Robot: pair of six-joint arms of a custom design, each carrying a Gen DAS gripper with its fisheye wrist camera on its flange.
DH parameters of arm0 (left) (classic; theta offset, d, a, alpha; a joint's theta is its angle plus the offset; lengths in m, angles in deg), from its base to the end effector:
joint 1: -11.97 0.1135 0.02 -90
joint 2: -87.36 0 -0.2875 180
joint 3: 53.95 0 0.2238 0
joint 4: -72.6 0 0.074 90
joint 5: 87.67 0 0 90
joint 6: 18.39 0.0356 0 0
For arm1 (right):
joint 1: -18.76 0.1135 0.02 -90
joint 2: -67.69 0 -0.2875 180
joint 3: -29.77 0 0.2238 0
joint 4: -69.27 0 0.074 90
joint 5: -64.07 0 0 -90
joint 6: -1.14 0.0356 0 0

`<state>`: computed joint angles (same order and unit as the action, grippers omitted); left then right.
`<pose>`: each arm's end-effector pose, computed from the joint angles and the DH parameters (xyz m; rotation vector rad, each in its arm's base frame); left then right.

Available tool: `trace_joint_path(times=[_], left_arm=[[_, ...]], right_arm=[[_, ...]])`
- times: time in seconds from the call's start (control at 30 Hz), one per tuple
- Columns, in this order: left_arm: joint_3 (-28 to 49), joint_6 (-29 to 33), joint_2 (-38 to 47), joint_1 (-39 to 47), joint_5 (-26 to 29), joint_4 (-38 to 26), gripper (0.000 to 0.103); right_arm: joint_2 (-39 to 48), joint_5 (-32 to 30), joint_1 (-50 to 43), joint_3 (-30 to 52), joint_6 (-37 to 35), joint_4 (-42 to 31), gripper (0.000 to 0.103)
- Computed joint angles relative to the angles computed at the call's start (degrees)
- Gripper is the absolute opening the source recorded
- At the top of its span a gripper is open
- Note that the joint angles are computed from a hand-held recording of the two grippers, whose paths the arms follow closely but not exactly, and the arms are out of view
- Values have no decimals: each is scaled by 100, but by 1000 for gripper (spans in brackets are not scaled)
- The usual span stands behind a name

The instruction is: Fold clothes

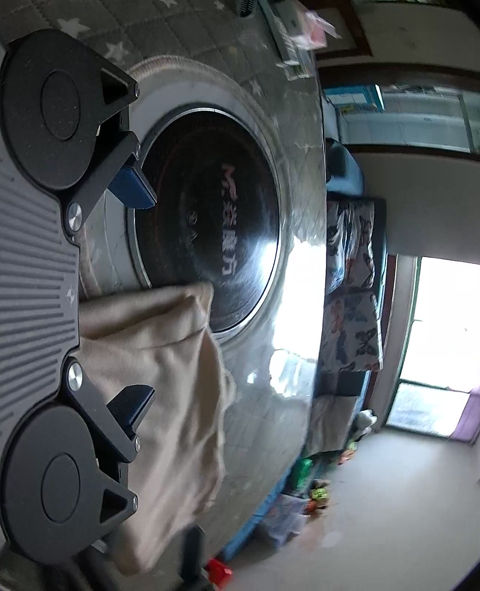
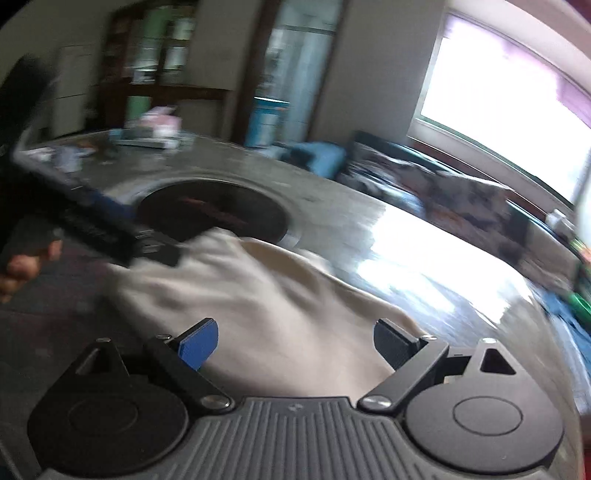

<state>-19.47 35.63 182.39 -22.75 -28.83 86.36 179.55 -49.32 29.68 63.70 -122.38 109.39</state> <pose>0.1969 -0.1140 0.1289 -0.2708 2.2279 -0.0038 0.2508 0.0628 0.0961 -1.0227 1.9226 0.2319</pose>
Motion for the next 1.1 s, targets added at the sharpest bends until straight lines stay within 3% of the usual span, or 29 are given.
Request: trace_joint_path(times=[0.3, 0.5, 0.6, 0.7, 0.93, 1.1], left_arm=[[14, -232, 182, -430, -99, -337, 103], [16, -513, 107, -905, -369, -638, 103], [21, -449, -36, -907, -381, -788, 103], [113, -330, -149, -838, -452, -969, 103], [331, -241, -53, -822, -579, -1103, 103], [257, -80, 50, -563, -382, -954, 103]], right_arm=[[347, -671, -1329, 154, -700, -447, 93], [89, -992, -1934, 183, -1088, -1226, 94], [-11, -1168, -2284, 34, -1358, -1183, 92], [-210, -1467, -2583, 224, -975, -1400, 92], [297, -781, -2452, 684, -556, -867, 92], [332, -671, -2523, 934, -730, -1366, 93]])
